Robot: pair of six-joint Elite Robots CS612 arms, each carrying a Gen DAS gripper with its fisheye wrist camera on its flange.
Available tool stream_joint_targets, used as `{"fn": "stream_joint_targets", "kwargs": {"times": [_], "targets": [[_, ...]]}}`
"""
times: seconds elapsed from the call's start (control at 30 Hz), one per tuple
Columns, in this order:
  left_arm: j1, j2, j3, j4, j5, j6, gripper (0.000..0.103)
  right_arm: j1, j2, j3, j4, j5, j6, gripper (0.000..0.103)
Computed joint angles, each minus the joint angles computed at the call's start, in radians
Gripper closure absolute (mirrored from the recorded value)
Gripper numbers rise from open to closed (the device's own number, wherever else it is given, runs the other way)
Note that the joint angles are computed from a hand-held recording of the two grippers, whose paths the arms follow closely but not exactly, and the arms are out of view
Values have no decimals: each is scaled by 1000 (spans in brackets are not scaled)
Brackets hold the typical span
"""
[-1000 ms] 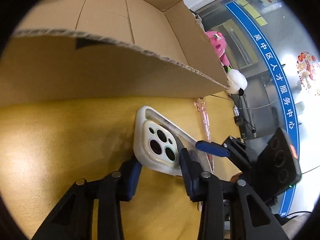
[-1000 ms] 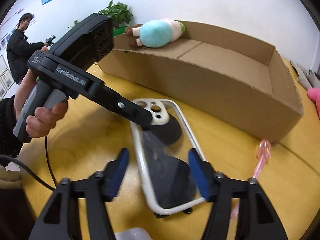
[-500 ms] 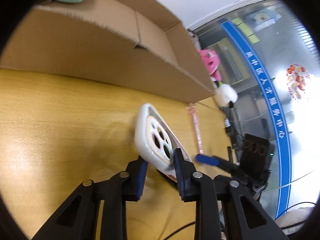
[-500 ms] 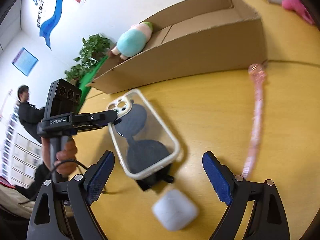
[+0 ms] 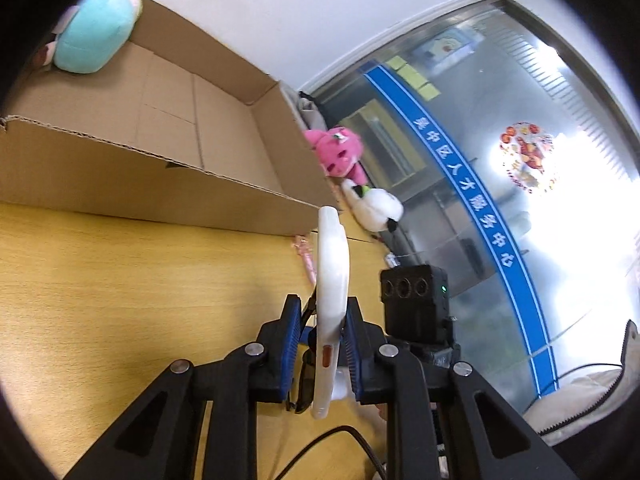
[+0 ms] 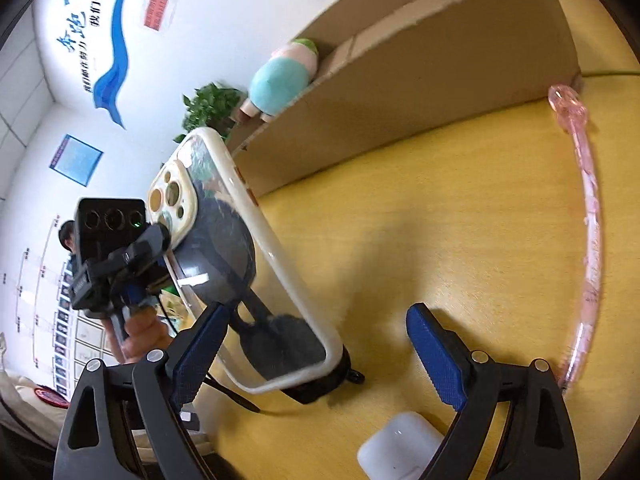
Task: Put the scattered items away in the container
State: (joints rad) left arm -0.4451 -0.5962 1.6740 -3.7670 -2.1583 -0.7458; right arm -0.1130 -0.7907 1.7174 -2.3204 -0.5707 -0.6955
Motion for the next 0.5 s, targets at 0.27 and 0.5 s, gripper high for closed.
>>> {"fn": "stream_joint_targets", "kwargs": {"times": [0.27, 0.5], "targets": [[11, 19, -11, 11, -15, -15, 83, 20, -12, -42, 122, -11, -182, 33], [17, 18, 6, 57, 18, -16, 82, 35, -10, -57, 182, -11, -251, 65]]}}
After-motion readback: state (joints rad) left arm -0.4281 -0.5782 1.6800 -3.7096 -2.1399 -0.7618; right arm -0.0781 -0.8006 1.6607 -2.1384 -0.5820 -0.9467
